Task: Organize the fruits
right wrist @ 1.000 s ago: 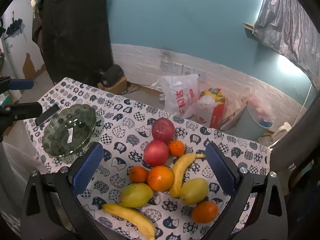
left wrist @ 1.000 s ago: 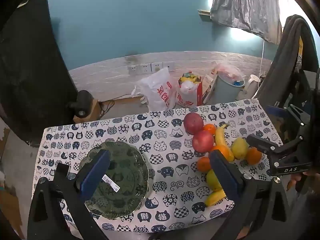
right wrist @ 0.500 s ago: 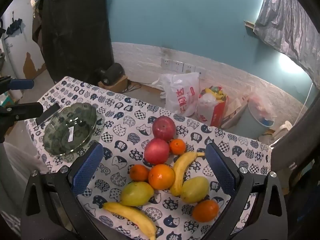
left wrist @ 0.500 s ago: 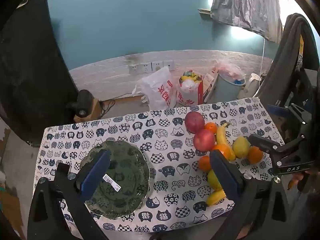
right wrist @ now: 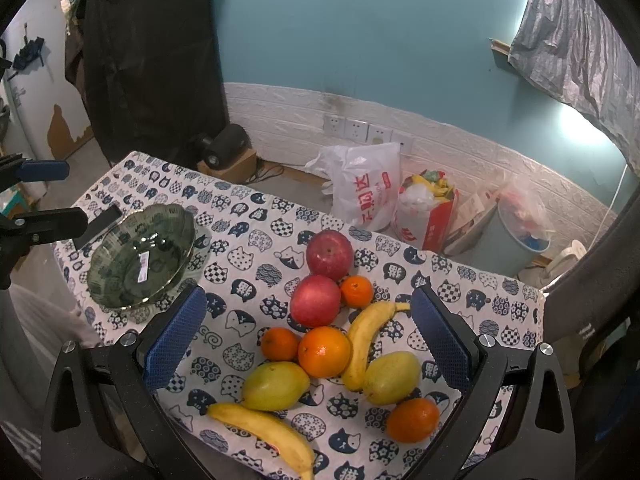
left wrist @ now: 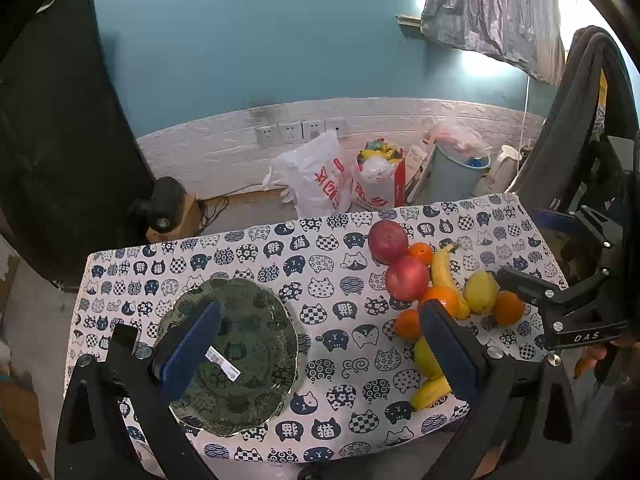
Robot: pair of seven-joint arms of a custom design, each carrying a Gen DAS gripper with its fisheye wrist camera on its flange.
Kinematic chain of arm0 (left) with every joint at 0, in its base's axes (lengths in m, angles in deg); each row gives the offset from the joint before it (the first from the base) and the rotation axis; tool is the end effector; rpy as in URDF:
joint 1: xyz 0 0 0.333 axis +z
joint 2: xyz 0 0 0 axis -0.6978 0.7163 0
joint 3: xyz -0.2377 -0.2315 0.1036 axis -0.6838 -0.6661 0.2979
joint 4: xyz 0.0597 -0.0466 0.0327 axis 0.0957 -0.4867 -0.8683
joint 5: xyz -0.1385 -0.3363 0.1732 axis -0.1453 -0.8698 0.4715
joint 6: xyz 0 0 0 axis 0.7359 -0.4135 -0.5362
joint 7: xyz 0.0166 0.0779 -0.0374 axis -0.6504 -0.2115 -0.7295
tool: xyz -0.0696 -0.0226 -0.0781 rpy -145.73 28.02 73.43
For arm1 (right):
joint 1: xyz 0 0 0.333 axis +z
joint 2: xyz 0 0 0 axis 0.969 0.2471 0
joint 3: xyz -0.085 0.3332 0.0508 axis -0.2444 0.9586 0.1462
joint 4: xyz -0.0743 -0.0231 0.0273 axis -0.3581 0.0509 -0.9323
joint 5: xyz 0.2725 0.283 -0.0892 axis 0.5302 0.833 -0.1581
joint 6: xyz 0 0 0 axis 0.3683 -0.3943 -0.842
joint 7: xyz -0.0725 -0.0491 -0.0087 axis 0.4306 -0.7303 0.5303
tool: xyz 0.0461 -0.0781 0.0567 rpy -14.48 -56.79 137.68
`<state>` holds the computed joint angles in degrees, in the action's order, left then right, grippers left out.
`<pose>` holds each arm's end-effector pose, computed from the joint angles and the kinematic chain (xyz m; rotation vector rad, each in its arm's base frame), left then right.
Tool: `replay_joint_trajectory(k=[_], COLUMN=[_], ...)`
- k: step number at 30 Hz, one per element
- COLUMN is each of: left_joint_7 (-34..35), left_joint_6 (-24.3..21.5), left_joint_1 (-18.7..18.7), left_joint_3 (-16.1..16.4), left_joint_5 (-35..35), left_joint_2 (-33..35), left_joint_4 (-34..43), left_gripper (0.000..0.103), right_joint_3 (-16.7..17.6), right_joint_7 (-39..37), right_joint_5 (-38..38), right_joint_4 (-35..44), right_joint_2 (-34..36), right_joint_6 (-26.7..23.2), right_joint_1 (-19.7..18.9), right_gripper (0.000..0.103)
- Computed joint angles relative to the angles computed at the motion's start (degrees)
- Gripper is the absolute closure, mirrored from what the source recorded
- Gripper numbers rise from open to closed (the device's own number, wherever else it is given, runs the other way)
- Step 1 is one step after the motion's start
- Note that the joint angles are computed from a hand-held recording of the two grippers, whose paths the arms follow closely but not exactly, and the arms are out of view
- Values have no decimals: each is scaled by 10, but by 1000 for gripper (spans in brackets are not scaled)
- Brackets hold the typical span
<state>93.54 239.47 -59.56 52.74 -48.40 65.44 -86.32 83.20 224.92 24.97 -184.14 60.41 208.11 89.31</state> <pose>0.5004 -0.2694 0.5732 -1.2815 2.3461 -0.8117 0.4225 0.2277 0.5585 -1.7791 1.8840 -0.6751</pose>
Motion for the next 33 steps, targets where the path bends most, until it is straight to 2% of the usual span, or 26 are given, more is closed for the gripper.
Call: replay_joint_trajectory(k=[33], left_joint_7=[-3], left_joint_6=[3], left_joint_1=[-1], left_joint_3=[0], left_joint_5=[3], left_joint_2=[-2], left_joint_4=[-4], left_gripper=[2], right_joint_3=[-2], right_joint_7=[-4], right_joint_5=[11], right_joint_4=[-1], right_joint_2=[-1], right_joint_6=[-3], right_joint_1=[5], right_gripper=[3])
